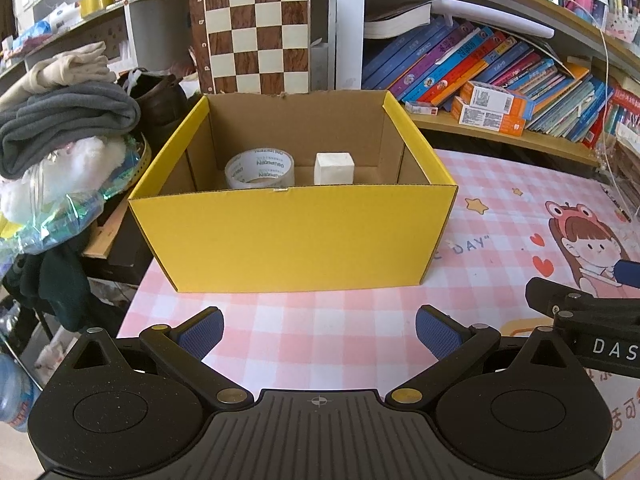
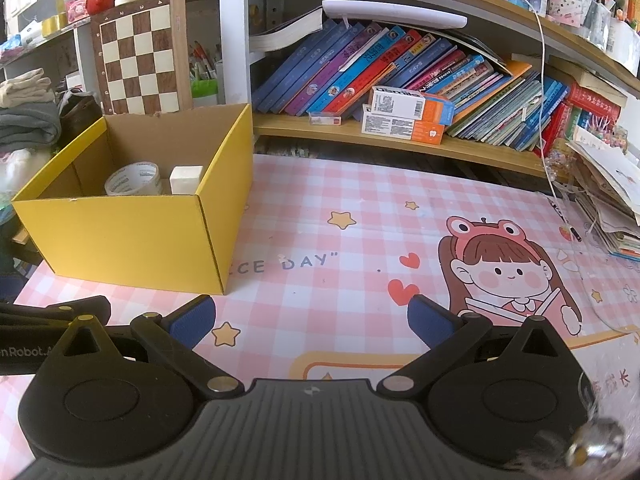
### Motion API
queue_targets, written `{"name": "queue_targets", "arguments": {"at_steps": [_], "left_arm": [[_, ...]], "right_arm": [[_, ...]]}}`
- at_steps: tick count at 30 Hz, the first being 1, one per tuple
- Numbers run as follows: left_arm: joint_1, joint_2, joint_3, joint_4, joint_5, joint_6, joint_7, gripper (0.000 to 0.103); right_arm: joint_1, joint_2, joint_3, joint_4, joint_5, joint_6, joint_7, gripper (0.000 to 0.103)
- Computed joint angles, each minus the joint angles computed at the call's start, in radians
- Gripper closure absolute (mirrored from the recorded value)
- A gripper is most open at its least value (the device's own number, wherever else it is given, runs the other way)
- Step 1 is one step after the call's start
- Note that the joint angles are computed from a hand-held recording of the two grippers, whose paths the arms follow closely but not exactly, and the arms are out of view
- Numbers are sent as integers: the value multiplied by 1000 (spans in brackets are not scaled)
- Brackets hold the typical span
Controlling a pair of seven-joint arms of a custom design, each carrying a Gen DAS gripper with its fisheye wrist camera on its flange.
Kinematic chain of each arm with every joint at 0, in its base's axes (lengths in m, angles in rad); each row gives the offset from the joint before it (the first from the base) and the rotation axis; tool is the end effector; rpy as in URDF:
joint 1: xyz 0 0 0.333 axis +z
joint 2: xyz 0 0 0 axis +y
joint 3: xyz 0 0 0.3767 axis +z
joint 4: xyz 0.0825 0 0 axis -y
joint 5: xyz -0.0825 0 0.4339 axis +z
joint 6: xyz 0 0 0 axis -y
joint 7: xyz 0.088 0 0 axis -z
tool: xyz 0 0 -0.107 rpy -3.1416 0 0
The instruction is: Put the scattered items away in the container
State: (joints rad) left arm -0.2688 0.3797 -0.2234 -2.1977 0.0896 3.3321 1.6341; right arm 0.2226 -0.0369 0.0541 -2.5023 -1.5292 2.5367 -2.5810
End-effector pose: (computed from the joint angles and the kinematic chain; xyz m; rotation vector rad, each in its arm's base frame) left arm 0.5772 -0.3102 0.3183 -1.2205 2.3190 -0.9297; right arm 0.4694 0.1452 0.3183 -1.2567 2.2244 -1.0346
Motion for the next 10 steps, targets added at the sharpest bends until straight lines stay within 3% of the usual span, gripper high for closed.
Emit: {"name": "queue_targets", "arguments": {"at_steps": [10], "left_arm": [[10,1,-8,0,5,-3,-3,0]], "right_arm": [[-2,2,-2,-1,-5,9,4,0]]}}
